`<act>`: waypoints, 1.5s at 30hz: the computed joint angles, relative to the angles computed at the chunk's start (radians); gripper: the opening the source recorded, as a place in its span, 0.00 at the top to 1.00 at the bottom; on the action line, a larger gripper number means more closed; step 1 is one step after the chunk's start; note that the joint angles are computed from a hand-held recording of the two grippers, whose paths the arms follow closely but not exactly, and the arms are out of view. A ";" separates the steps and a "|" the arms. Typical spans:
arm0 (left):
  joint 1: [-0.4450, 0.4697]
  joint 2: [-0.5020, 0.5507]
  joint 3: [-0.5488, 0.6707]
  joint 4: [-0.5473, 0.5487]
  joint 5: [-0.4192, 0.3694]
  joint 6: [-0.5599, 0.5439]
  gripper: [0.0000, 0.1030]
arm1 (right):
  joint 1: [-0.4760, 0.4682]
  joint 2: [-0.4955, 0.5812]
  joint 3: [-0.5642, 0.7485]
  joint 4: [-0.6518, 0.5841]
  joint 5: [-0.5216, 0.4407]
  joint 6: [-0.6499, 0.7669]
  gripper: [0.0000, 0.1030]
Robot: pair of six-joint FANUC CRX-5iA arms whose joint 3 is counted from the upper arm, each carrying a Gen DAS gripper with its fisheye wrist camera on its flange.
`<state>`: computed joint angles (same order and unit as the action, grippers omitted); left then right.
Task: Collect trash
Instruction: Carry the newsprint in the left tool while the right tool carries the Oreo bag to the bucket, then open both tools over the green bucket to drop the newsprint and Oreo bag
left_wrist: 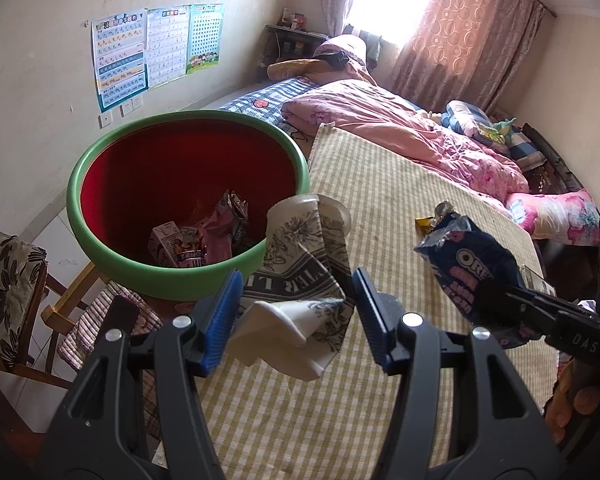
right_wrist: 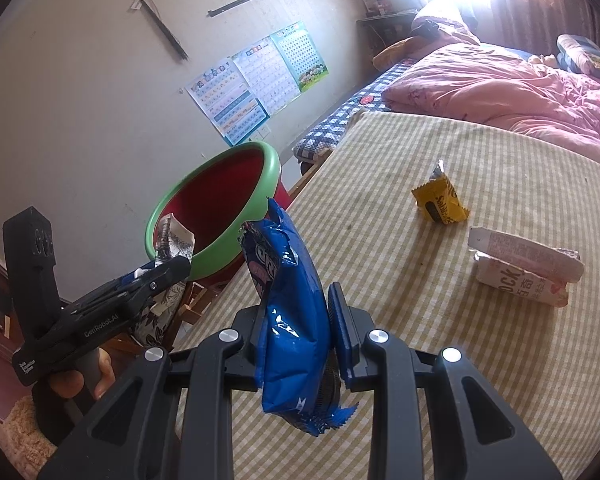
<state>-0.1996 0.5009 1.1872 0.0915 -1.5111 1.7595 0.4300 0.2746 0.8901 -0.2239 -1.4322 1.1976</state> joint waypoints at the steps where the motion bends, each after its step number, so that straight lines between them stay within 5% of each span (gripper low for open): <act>1: 0.000 0.000 0.000 0.000 0.000 -0.001 0.47 | 0.000 0.000 0.001 0.000 -0.001 0.000 0.74; 24: -0.014 0.056 0.107 -0.005 -0.045 -0.009 0.47 | -0.007 -0.018 -0.013 -0.004 0.008 -0.016 0.74; 33: 0.015 0.019 0.051 0.032 -0.001 -0.044 0.47 | 0.023 0.008 0.016 0.026 0.025 -0.057 0.74; 45: 0.109 0.142 0.236 0.149 -0.041 -0.123 0.47 | 0.096 0.081 0.105 0.136 0.028 -0.154 0.73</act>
